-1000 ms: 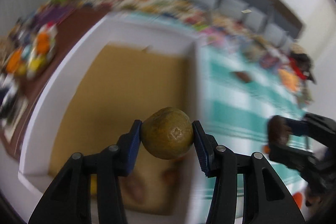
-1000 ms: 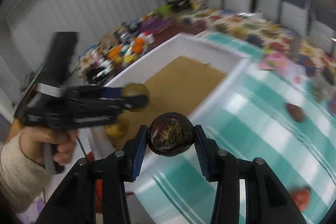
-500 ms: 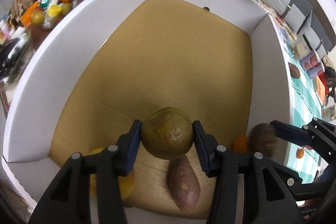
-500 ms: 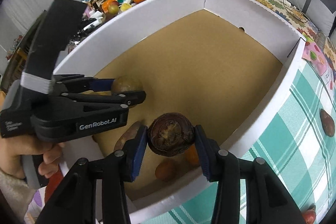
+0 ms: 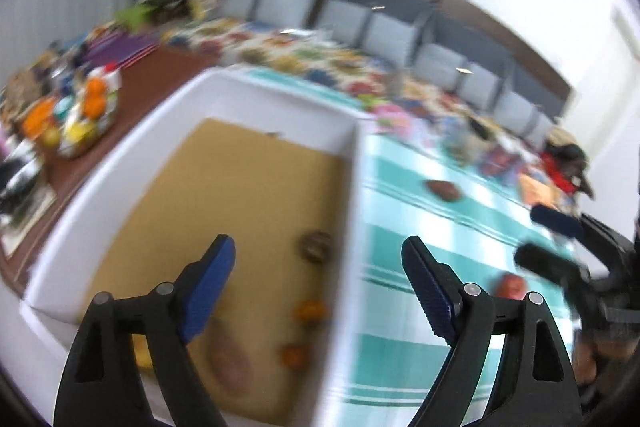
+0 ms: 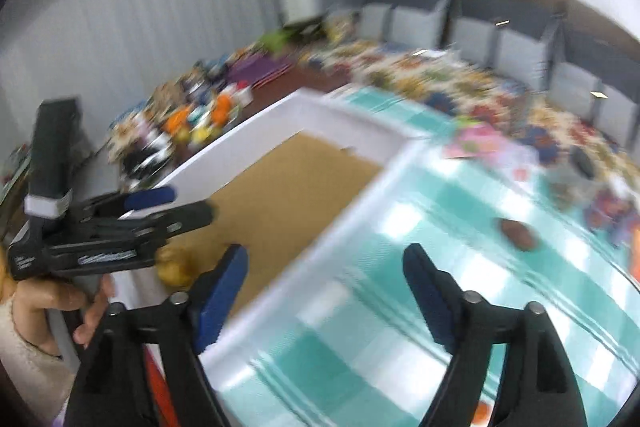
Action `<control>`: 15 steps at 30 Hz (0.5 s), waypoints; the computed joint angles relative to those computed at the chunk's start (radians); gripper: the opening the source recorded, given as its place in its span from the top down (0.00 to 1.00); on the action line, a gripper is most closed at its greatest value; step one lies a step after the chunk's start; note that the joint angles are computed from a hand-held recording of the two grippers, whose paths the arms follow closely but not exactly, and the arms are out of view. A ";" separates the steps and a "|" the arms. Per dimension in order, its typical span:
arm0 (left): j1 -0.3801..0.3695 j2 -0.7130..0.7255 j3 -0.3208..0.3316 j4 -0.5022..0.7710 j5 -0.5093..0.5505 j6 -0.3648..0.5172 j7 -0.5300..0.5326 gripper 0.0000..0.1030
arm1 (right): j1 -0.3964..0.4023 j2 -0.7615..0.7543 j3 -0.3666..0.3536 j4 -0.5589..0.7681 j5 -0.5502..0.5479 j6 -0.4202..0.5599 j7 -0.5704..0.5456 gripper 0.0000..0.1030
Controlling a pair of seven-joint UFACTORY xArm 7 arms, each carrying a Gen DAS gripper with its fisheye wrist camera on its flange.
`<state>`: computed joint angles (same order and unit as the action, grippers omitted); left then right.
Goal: Organize fruits
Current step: 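Move both open tools back over the red apple and orange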
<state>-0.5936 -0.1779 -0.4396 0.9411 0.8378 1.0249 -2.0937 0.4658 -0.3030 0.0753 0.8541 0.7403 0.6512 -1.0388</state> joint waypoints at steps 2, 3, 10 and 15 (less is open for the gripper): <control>-0.015 0.116 -0.024 0.099 0.087 0.004 -0.022 0.15 | -0.040 -0.041 -0.052 -0.046 0.015 -0.053 -0.045 0.19; -0.032 0.171 -0.022 0.143 0.122 0.003 -0.026 0.15 | -0.064 -0.053 -0.078 -0.072 0.015 -0.087 -0.063 0.19; -0.172 0.634 0.046 0.507 0.240 -0.081 0.040 0.15 | -0.247 -0.002 -0.234 -0.241 -0.007 -0.258 -0.145 0.19; -0.270 0.875 0.091 0.749 0.178 -0.050 0.200 0.15 | -0.304 0.074 -0.315 -0.342 0.105 -0.386 -0.307 0.19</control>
